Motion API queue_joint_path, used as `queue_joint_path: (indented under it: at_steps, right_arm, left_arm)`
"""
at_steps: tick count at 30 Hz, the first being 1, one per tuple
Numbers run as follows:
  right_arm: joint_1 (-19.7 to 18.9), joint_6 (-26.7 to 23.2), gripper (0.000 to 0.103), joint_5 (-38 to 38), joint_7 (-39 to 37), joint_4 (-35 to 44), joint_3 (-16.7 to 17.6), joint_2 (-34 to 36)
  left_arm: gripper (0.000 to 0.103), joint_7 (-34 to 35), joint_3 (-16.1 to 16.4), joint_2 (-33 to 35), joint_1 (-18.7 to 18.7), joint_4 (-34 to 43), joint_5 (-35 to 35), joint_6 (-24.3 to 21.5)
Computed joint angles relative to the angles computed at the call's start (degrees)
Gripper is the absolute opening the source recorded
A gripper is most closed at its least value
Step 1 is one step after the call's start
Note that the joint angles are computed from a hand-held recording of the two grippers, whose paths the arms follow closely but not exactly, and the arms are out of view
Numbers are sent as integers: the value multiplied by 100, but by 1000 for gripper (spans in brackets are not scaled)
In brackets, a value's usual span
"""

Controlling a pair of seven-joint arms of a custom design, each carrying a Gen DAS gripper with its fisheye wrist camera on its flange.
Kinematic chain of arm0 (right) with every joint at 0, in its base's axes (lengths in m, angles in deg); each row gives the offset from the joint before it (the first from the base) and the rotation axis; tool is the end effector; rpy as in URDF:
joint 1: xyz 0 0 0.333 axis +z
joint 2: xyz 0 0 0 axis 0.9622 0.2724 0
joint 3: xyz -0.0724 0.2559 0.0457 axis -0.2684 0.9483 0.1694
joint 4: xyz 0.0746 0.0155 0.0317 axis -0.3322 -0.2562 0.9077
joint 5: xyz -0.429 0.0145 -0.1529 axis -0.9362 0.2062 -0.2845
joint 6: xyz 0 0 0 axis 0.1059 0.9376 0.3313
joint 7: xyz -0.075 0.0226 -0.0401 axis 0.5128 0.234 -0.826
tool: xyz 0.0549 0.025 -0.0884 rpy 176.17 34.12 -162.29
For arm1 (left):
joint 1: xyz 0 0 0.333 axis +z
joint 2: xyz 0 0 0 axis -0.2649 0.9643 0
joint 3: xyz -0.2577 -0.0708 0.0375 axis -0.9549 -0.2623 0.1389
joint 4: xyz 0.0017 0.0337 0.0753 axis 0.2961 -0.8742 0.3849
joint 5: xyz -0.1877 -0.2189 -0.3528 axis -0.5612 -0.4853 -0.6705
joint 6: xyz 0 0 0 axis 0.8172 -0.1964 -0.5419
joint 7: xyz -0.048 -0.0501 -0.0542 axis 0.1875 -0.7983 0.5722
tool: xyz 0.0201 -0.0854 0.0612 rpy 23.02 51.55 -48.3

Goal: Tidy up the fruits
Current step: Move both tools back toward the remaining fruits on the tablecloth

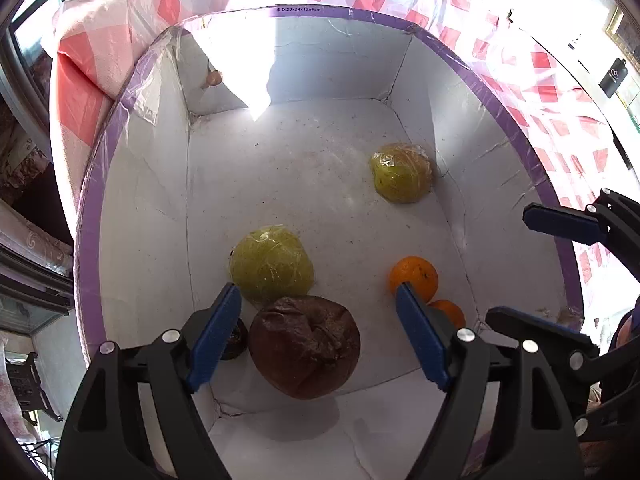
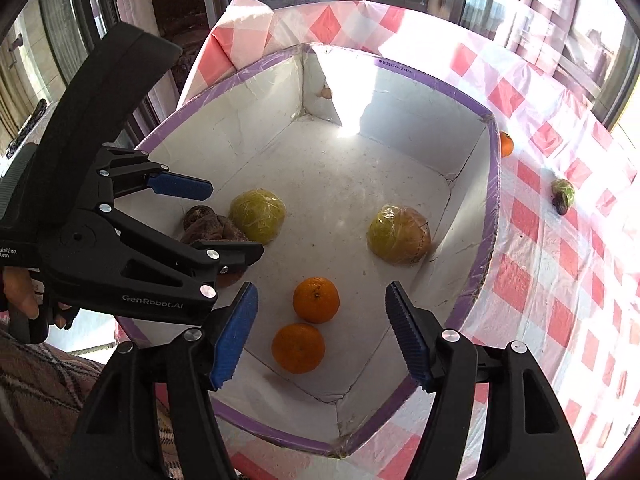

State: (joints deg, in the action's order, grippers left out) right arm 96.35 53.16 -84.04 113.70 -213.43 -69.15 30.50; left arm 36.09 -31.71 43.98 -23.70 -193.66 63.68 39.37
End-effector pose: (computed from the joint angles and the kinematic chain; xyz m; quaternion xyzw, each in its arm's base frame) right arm 0.4087 0.1506 0.5581 -0.8044 0.5122 -0.1440 0.2644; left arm 0.4541 -0.1544 0.5298 -0.5914 0.7784 -0.1977 0.0724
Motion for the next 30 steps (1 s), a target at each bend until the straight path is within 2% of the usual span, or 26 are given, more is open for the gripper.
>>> queue_joint_path:
  at_steps: [4, 8, 11, 14, 16, 19, 22, 26, 30]
  right_arm:
    - [-288, 127, 72, -17, 279, -195, -84, -368]
    - [-774, 252, 73, -54, 1009, -315, -135, -505]
    - [-1155, 208, 74, -176, 1506, -261, -210, -288]
    - [-1423, 73, 74, -389, 1626, -230, -294, -89]
    - [-1550, 0, 75, -480, 1597, -240, -378, 21]
    - [-1722, -84, 76, -614, 1464, -207, -484, 254]
    - [-1871, -73, 77, -694, 1225, -94, -590, 598]
    - [-1967, 167, 77, -589, 866, 259, -761, 1303]
    - [-1971, 676, 77, -310, 375, 843, -904, 2228]
  left_arm:
    - [84, -433, -47, 1, 43, 8, -89, 17]
    - [89, -993, -82, 68, 91, 145, -163, -35]
    - [89, -1208, -209, 167, 113, 332, 49, 136]
    - [91, -1271, -302, 405, 46, 660, 202, 360]
    - [97, -1361, -409, 647, 8, 952, 337, 529]
    - [100, -1566, -609, 1214, -40, 1589, 638, 720]
    - [100, -1806, -800, 2038, -136, 2478, 1013, 727]
    - [100, -2249, -983, 3352, -411, 3872, 1794, 449]
    - [100, -2731, -908, 4711, -909, 5391, 2415, -80]
